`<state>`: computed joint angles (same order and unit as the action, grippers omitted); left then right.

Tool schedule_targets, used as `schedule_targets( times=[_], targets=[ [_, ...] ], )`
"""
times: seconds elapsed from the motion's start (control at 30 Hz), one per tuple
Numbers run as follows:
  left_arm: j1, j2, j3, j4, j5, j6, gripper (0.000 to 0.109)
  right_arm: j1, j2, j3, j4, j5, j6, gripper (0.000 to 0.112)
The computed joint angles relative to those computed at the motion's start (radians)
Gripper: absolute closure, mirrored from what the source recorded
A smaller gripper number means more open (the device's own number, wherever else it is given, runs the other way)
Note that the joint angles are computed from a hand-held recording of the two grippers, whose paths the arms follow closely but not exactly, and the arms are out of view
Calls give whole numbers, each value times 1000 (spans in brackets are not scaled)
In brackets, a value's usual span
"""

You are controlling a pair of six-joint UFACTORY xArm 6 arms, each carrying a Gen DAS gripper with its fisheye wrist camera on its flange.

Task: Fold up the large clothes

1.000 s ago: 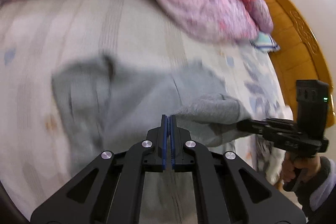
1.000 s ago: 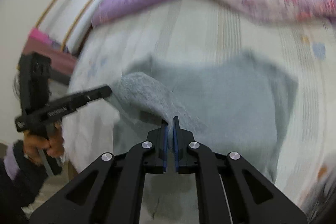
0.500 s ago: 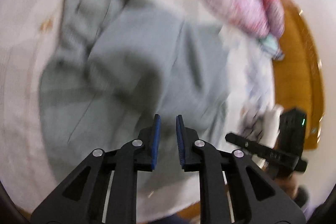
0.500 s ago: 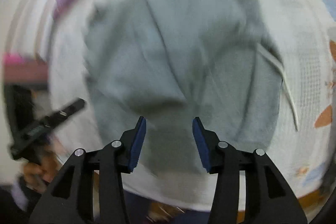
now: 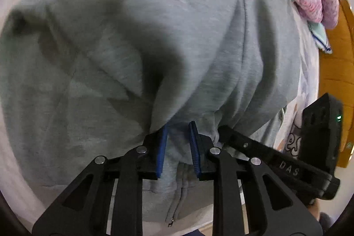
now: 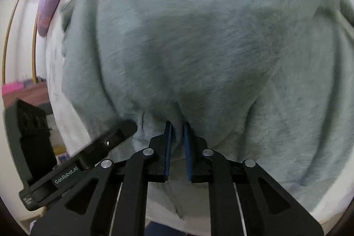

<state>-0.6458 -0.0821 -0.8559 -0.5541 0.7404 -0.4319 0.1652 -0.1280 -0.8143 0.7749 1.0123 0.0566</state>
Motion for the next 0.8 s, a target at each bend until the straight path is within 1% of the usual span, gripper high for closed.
schedule_targets(
  times=[0.1, 0.13, 0.17, 0.23, 0.27, 0.3, 0.33, 0.37, 0.4, 0.43, 0.47, 0.5, 0.57, 0.6, 0.63, 0.67, 0.7, 0.73, 0.8],
  targets=[
    [18, 8, -26, -38, 29, 45, 86, -11, 29, -65, -35, 60, 22, 102],
    [29, 4, -41, -62, 44, 66, 84, -20, 33, -101, -45, 85, 20, 97],
    [41, -9, -49, -84, 51, 87, 82, -28, 29, -128, -46, 101, 26, 97],
    [72, -42, -67, -105, 61, 108, 58, -56, 47, -213, -48, 120, 18, 97],
    [87, -49, -86, -97, 66, 106, 54, -66, 59, -243, -55, 113, 18, 93],
    [98, -53, -101, -85, 63, 100, 47, -80, 77, -285, -63, 106, 26, 88],
    [117, -49, -130, -60, 60, 89, 40, -93, 106, -339, -85, 97, 52, 75],
    [137, -38, -161, -30, 48, 73, 37, -101, 129, -375, -100, 83, 71, 67],
    [159, -17, -194, 5, 37, 47, 32, -114, 165, -425, -108, 63, 87, 66],
    [177, 7, -224, 30, 36, 24, 31, -125, 208, -478, -122, 54, 110, 62],
    [196, 37, -255, 44, 30, 5, 31, -130, 243, -519, -144, 52, 140, 55],
    [215, 73, -291, 61, 32, -19, 31, -135, 285, -569, -171, 46, 181, 53],
    [249, 178, -409, 132, 70, -110, 31, -149, 383, -677, -189, 37, 247, 51],
    [268, 242, -475, 146, 82, -131, 31, -149, 409, -700, -200, 27, 260, 50],
    [289, 265, -500, 147, 105, -133, 31, -152, 455, -755, -228, 28, 298, 48],
    [304, 307, -538, 142, 114, -143, 31, -149, 486, -790, -224, 33, 323, 47],
    [315, 358, -598, 141, 145, -146, 30, -160, 518, -823, -195, 40, 339, 47],
    [325, 417, -668, 146, 181, -149, 30, -168, 555, -872, -200, 67, 364, 47],
    [340, 501, -767, 163, 224, -173, 30, -166, 621, -951, -201, 100, 383, 47]
  ],
)
